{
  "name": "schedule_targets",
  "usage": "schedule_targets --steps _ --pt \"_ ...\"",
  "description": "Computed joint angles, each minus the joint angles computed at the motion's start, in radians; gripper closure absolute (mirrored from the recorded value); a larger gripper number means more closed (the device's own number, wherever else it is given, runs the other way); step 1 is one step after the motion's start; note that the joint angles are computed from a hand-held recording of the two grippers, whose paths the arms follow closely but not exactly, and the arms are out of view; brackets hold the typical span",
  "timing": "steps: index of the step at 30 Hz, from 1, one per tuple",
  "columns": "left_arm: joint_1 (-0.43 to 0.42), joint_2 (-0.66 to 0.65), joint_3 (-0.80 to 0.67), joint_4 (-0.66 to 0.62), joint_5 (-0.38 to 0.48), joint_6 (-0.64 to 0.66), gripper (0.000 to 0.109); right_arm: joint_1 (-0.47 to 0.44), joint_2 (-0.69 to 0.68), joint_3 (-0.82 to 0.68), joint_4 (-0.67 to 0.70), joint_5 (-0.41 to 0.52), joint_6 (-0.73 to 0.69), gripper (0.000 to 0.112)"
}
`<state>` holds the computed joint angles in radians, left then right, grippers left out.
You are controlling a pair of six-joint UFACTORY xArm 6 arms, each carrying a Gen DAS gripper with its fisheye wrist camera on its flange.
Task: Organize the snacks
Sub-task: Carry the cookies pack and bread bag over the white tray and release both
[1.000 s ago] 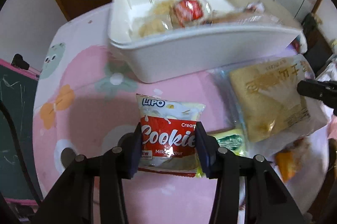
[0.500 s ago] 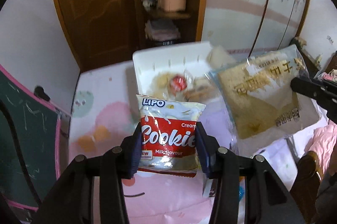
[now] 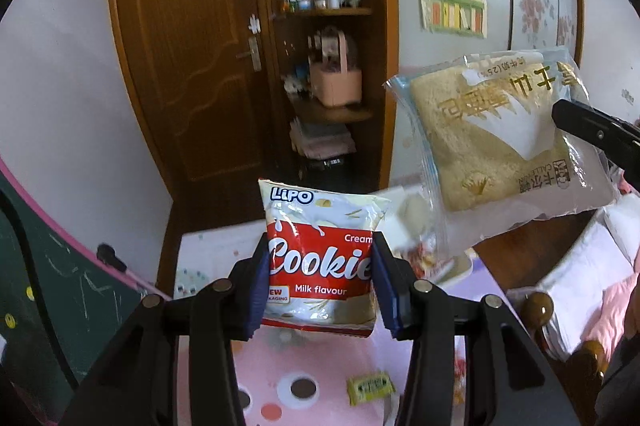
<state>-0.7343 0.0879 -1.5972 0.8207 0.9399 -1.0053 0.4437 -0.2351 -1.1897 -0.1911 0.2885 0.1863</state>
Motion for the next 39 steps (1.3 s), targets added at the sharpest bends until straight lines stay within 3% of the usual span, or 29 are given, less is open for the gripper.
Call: schedule_targets --steps 12,24,26,27,28,31,36,39 --pt "0.087 0.280 -0.355 -0.092 -0.014 0.107 0.064 -0.043 0.211 -0.232 -0.054 0.022 0.093 0.101" --pt "0.157 0.564 -0.630 -0.221 0.016 0.202 0.062 -0.070 0.481 -0.453 0.195 0.157 -0.001 0.099" --pt "0.163 0.613 -0.682 -0.241 0.039 0.229 0.038 -0.072 0.543 -0.519 0.270 0.220 -0.044 0.093" --pt "0.163 0.625 -0.691 -0.233 0.048 0.223 0.016 -0.073 0.580 -0.565 0.273 0.270 -0.038 0.091" --pt "0.163 0.624 -0.679 -0.210 0.047 0.203 0.011 -0.073 0.609 -0.603 0.260 0.314 -0.019 0.089" --pt "0.164 0.621 -0.656 -0.189 0.046 0.187 0.011 -0.070 0.644 -0.640 0.251 0.377 -0.003 0.082" --pt "0.169 0.587 -0.602 -0.179 0.043 0.161 0.011 -0.063 0.581 -0.556 0.224 0.339 -0.011 0.067" --pt "0.163 0.547 -0.549 -0.165 0.036 0.136 0.011 -0.065 0.543 -0.519 0.213 0.320 -0.024 0.065"
